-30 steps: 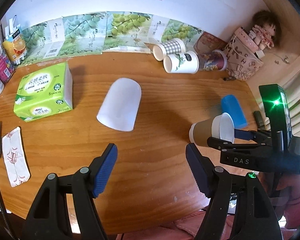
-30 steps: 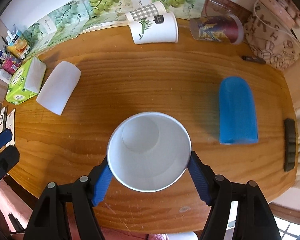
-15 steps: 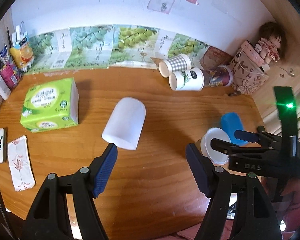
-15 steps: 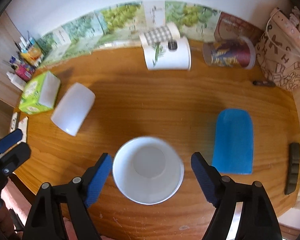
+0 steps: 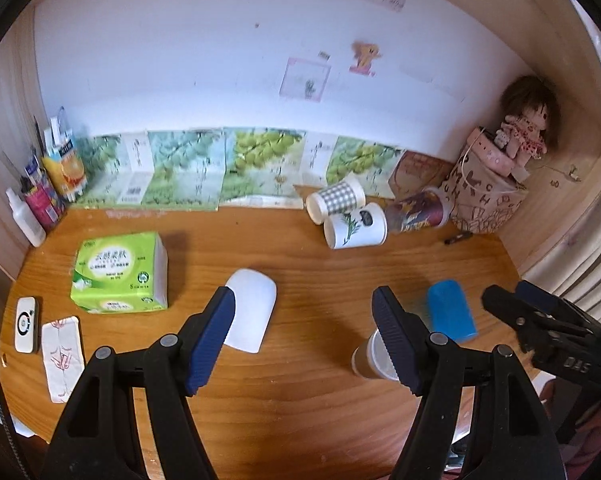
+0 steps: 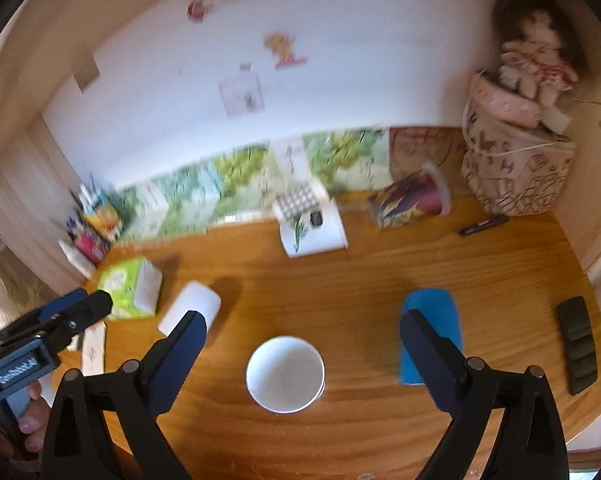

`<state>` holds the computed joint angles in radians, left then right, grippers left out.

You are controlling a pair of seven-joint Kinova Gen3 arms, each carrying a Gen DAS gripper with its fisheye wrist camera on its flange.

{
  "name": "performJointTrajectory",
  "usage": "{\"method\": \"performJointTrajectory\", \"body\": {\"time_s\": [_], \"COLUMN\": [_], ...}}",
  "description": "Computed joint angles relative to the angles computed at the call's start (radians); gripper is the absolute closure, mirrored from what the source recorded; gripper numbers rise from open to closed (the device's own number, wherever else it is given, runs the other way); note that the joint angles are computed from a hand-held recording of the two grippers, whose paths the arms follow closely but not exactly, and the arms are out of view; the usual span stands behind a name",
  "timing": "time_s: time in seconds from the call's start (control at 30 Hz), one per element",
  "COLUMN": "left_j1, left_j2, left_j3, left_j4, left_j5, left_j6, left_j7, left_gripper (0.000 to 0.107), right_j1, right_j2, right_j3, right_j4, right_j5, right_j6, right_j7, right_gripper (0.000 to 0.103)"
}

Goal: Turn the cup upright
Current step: 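Open the right gripper and withdraw both tools from the upright cup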

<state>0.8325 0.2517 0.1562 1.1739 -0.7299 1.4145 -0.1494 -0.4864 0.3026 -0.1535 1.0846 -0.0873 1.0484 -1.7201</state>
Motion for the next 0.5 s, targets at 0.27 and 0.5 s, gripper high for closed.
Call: {"method": "performJointTrajectory", "body": {"time_s": [0.27,0.5], "left_j1": [0.142,0.274], "left_j2": [0.059,0.105], "left_j3": [-0.030,-0.068], "left_j4": [-0.133,-0.182], "left_j5": [-0.177,-0.355], "left_j6": [0.156,0.248], "left_j7": [0.029,0.070], "left_gripper": [0.019,0.010], "right_j1": [0.053,0.050], "right_j2": [-0.144,-0.266], "right_j3": [-0.001,-0.019], "right_j4": [0.172,0.307], "right_j5": [-0.050,-0.001], "right_j6": [-0.194,-0.357], "right_j7": [-0.042,-0.086], "right_gripper": [0.000,0.000]}}
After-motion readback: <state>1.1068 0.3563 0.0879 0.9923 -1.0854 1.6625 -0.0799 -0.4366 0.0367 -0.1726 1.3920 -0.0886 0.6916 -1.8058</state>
